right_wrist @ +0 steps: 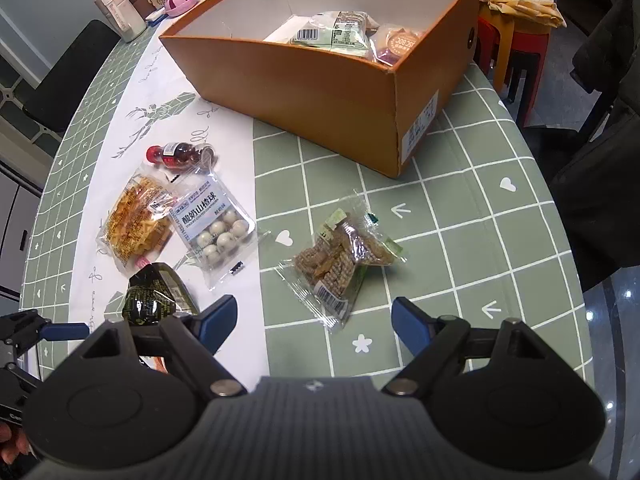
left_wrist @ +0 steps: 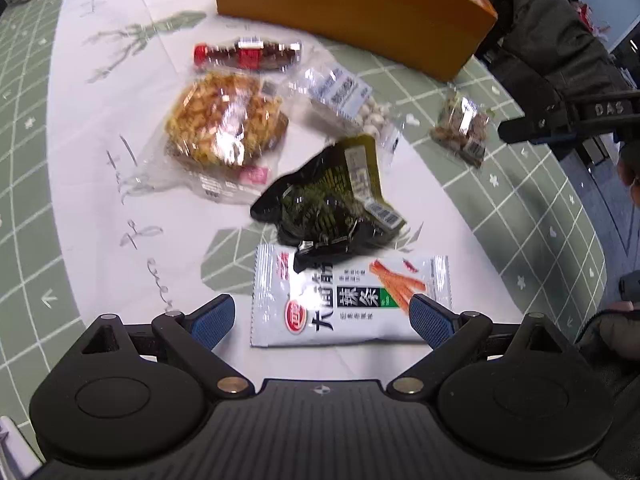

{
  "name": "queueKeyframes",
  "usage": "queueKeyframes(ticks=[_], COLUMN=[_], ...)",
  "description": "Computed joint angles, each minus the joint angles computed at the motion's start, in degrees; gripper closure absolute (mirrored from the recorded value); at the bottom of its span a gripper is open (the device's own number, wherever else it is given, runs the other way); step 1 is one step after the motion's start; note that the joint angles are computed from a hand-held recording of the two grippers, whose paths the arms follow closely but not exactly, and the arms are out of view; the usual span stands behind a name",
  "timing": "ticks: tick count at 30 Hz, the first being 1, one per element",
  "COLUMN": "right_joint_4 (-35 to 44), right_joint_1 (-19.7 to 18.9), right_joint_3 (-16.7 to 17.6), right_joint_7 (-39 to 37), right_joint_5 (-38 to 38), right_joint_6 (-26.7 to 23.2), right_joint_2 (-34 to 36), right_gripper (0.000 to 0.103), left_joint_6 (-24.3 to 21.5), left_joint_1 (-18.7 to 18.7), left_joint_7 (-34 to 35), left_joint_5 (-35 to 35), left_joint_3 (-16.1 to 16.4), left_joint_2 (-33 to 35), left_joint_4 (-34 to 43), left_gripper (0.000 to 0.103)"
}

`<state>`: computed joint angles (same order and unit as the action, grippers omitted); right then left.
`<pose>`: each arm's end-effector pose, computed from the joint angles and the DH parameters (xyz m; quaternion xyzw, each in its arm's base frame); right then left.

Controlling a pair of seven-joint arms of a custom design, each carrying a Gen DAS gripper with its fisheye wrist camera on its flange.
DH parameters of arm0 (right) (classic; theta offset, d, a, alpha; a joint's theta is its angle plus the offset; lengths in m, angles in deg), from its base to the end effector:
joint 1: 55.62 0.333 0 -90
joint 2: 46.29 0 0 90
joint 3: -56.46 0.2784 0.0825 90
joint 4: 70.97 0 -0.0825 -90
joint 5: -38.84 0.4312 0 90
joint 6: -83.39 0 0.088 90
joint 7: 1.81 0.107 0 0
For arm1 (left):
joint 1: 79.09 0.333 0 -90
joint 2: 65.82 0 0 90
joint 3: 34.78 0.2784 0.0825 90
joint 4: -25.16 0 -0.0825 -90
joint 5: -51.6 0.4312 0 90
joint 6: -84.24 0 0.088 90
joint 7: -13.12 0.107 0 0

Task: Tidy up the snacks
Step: 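Grasp the white spicy-strip packet with the left tool while the right tool grasps the clear nut-snack bag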

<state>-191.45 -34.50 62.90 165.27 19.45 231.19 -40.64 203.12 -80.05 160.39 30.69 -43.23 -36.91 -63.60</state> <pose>0.5535 0.2949 0.3470 -0.4494 0.8668 -0.0850 0.1987 0.7084 -0.1242 0.3122 0.2902 -0.9369 0.1858 0.0594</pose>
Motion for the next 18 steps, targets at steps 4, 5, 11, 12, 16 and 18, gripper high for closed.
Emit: queueKeyframes(ticks=[4,5,11,12,16,18], right_joint_4=[-0.3,-0.4,-0.8,-1.0,-2.0,-2.8], right_joint_1=[0.0,0.0,-0.2,-0.2,-0.3,-0.4], right_joint_3=[-0.1,-0.1,-0.2,-0.2,-0.4,-0.5], right_joint_7=[0.5,0.6,0.9,1.0,2.2,3.3], right_joint_5=[-0.7,-0.6,-0.1,-0.4,-1.1,-1.6], right_joint_6=[0.4,0.4,1.0,1.1,1.1,1.2], right_joint_2=[-0.3,-0.3,-0.2,-0.4,-1.3,-2.0], right_gripper=[0.020,0.020,0.020,0.020,0.020,0.020], left_joint_6=[-0.7,-2.1,-3.9,-4.8,-11.7,-9.2], left_joint_1=[2.1,2.5,1.1,0.4,-2.8,-4.1], left_joint_7=[9.9,12.9,35.7,38.5,43.8,46.8], left_joint_5=[-2.6,-3.1,-2.3,-1.2,4.8,7.5], left_joint_3=[-1.5,-1.9,-3.6,-3.5,-2.5,-2.1], left_joint_2=[-2.3,-2.5,-3.1,-2.3,1.9,1.5], left_joint_4=[-2.4,-2.3,-2.5,-1.6,4.2,2.4], left_gripper=[0.000,0.000,0.000,0.000,0.000,0.000])
